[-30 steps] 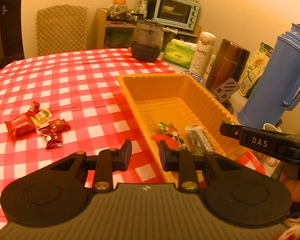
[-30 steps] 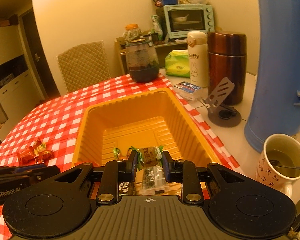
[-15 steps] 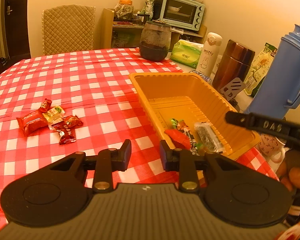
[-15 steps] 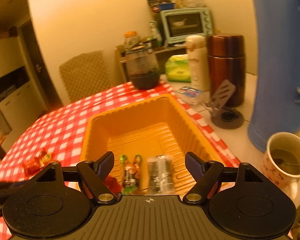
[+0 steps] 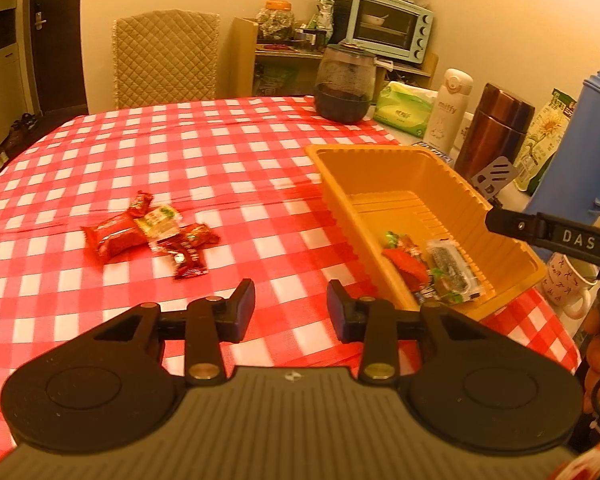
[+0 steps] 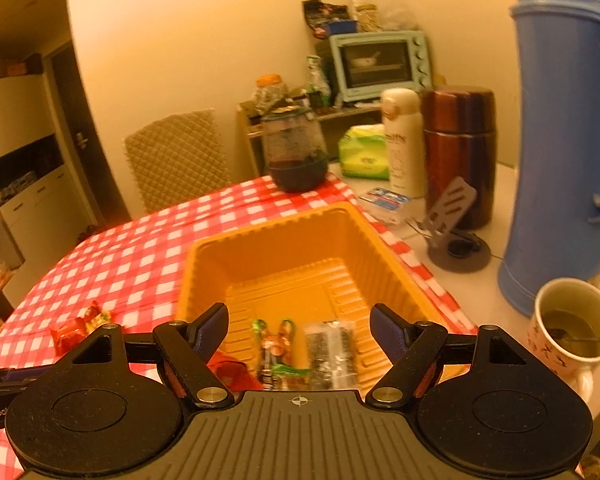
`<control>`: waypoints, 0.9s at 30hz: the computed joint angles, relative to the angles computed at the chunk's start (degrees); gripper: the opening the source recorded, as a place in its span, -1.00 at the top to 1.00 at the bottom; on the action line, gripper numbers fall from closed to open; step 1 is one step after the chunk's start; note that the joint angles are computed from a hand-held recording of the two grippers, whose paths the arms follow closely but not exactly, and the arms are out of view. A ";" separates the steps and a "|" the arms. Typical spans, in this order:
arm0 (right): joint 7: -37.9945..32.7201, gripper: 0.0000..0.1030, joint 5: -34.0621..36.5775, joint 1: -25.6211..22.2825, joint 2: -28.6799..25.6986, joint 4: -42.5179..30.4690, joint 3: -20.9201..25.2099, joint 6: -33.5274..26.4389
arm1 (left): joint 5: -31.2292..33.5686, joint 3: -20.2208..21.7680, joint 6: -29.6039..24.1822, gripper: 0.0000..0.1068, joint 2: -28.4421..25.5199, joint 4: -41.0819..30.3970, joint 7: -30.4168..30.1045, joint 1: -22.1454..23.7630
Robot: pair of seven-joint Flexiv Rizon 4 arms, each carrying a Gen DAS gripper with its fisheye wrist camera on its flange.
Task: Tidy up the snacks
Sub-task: 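Open both tools to drop the candies into the tray and withdraw, then grasp the large red packet with the left tool while the right tool grasps a dark red candy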
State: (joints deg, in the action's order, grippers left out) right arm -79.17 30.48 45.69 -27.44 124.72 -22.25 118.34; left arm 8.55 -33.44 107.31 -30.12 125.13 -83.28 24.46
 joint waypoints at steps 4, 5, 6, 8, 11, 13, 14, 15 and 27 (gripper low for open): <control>-1.44 -0.51 -0.75 1.11 -0.30 -0.63 0.15 0.29 | 0.25 0.64 0.08 0.28 0.98 0.75 0.20 1.20; -1.65 -0.51 -0.99 1.10 -0.33 -0.83 0.51 0.36 | 0.38 0.82 0.08 0.26 1.18 0.83 0.39 1.54; -1.76 -0.51 -1.30 0.86 -0.30 -1.00 1.14 0.51 | 0.56 1.00 0.09 0.25 1.36 0.89 0.68 1.89; -2.08 -0.51 -1.84 0.49 -0.30 -1.43 2.33 0.76 | 0.83 1.47 0.10 0.22 1.71 0.96 1.31 2.49; -2.79 -0.51 -3.02 -0.35 -0.49 -2.27 4.39 1.20 | 1.01 2.08 -0.07 0.16 2.13 0.97 2.29 3.58; -3.31 -0.51 -3.66 -0.61 -0.54 -2.85 5.52 1.08 | 1.12 1.69 -0.44 0.14 1.98 0.76 3.04 5.00; -3.56 -0.51 -3.91 -0.50 -0.38 -3.14 5.84 0.68 | 1.15 1.73 -0.57 0.12 1.91 0.59 3.58 5.53; -3.73 -0.51 -4.19 -0.40 -0.25 -3.41 6.20 0.57 | 1.15 1.99 -0.59 0.11 1.88 0.41 4.17 5.80; -5.59 -0.51 -8.91 2.45 -4.28 -9.10 6.63 -2.44 | -1.14 2.77 -2.74 -0.15 -1.01 -3.31 11.65 9.71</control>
